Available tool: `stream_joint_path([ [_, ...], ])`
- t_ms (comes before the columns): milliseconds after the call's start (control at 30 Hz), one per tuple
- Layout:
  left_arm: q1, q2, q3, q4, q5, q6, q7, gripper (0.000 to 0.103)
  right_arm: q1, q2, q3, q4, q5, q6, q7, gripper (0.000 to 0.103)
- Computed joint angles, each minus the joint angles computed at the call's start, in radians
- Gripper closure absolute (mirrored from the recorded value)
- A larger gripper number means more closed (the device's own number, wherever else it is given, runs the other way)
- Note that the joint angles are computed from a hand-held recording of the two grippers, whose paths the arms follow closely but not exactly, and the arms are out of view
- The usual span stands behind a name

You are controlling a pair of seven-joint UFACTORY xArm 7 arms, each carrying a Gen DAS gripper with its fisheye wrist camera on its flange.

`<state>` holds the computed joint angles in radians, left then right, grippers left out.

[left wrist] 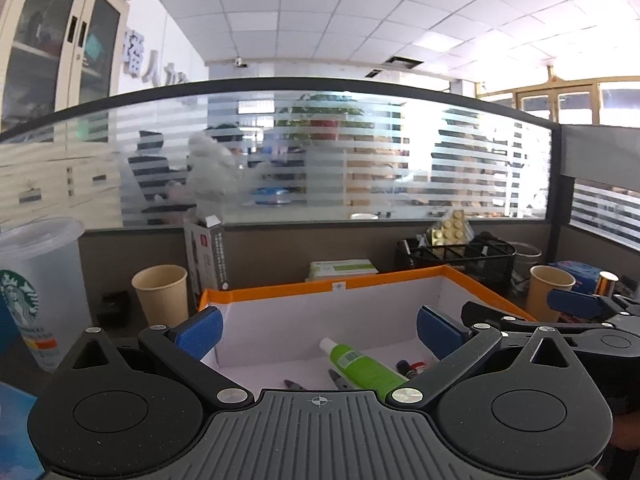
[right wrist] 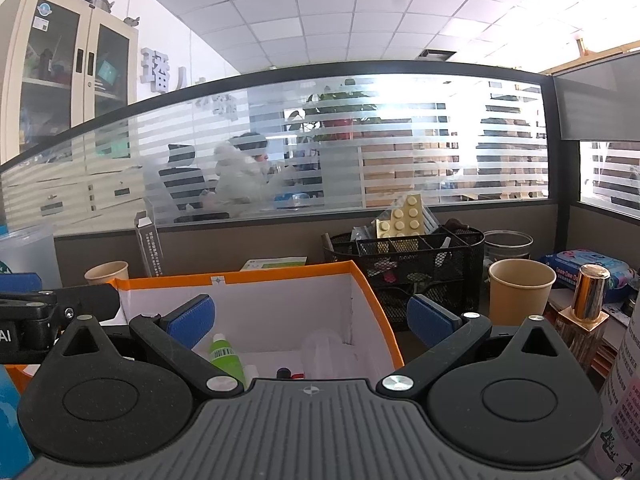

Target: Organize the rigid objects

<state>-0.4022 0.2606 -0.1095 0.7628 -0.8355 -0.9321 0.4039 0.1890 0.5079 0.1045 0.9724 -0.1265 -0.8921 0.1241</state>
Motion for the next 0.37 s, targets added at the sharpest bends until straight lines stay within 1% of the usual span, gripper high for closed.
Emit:
stream_joint_path([
  [67,0.001,0.014,-0.004,-0.001,-0.006,-0.041,-0.057,0.0,0.0,-0.001,0.0,0.0,-0.003,0.001,-0.001,0.0],
  [133,-0.002,0.044,-0.012,-0.008,-0.018,-0.15,-0.166,0.0,-0.001,-0.001,0.0,0.0,-0.007,0.001,-0.001,0.0],
  [167,0.001,0.045,-0.013,-0.016,-0.009,-0.176,-0.205,0.0,-0.002,0.0,0.0,0.001,-0.01,0.0,0.0,0.0],
  [200,0.009,0.034,-0.012,-0.036,0.029,-0.18,-0.227,0.0,-0.002,-0.001,0.0,0.0,-0.01,-0.001,-0.001,0.0],
  [233,0.015,0.018,-0.008,-0.054,0.063,-0.172,-0.226,0.0,-0.002,-0.003,0.0,-0.001,-0.011,-0.001,-0.002,0.0],
  [333,0.004,0.02,-0.006,-0.051,0.046,-0.199,-0.17,0.0,-0.001,-0.005,0.0,-0.002,-0.012,-0.002,-0.004,0.0],
  [367,0.005,0.01,-0.007,-0.056,0.047,-0.188,-0.151,0.0,-0.004,-0.006,0.001,-0.003,-0.018,0.0,-0.001,0.0],
])
